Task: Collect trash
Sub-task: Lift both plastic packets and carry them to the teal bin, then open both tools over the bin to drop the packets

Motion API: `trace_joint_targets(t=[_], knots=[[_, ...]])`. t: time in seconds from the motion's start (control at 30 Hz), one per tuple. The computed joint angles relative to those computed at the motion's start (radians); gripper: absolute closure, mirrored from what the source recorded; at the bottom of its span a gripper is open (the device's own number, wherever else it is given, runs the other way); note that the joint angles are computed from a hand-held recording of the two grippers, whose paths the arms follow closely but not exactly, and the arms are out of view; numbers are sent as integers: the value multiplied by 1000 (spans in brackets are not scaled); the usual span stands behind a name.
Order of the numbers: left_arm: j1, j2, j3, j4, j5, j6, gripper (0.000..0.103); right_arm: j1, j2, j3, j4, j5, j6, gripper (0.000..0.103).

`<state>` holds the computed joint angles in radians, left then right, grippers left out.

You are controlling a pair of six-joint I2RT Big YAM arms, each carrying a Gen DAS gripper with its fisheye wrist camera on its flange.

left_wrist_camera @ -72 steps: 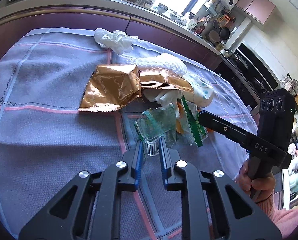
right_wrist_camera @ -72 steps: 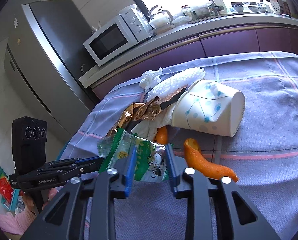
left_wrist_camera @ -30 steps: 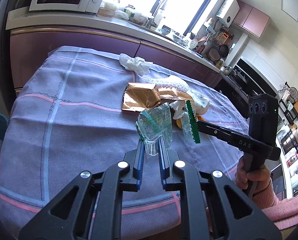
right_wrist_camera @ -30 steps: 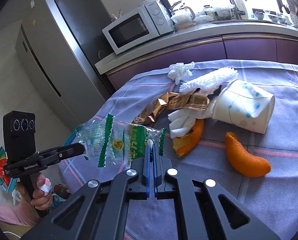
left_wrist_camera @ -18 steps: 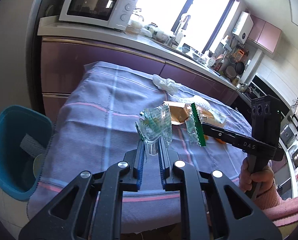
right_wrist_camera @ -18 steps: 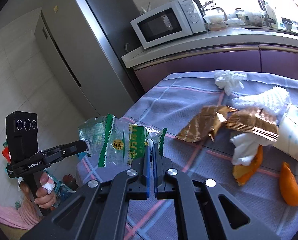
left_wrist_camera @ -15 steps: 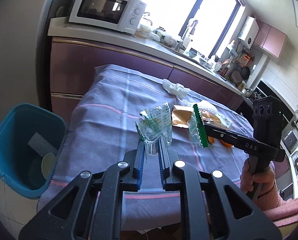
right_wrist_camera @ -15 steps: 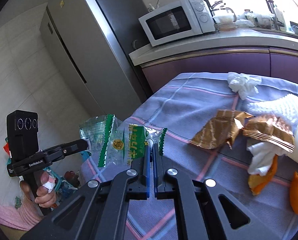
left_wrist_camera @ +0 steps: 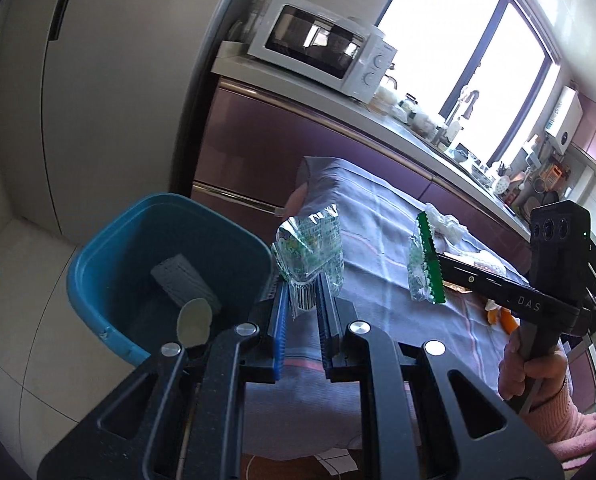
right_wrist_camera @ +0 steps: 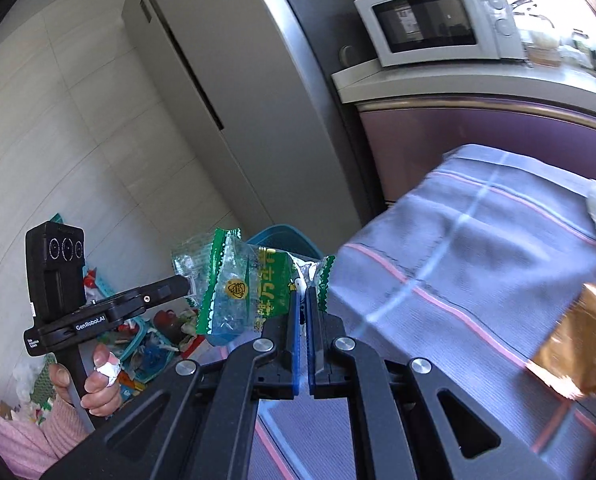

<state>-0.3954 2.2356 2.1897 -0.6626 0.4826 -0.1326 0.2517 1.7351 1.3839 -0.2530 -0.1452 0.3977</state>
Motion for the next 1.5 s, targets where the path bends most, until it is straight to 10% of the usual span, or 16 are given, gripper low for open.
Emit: trace_joint_targets(t=[1.07, 1.5], knots=[[57, 246, 313, -220, -104, -75, 88, 48, 440, 637, -469, -30, -71, 96], [49, 342, 462, -303, -115, -105, 77, 42, 427, 607, -448, -63, -45, 94]])
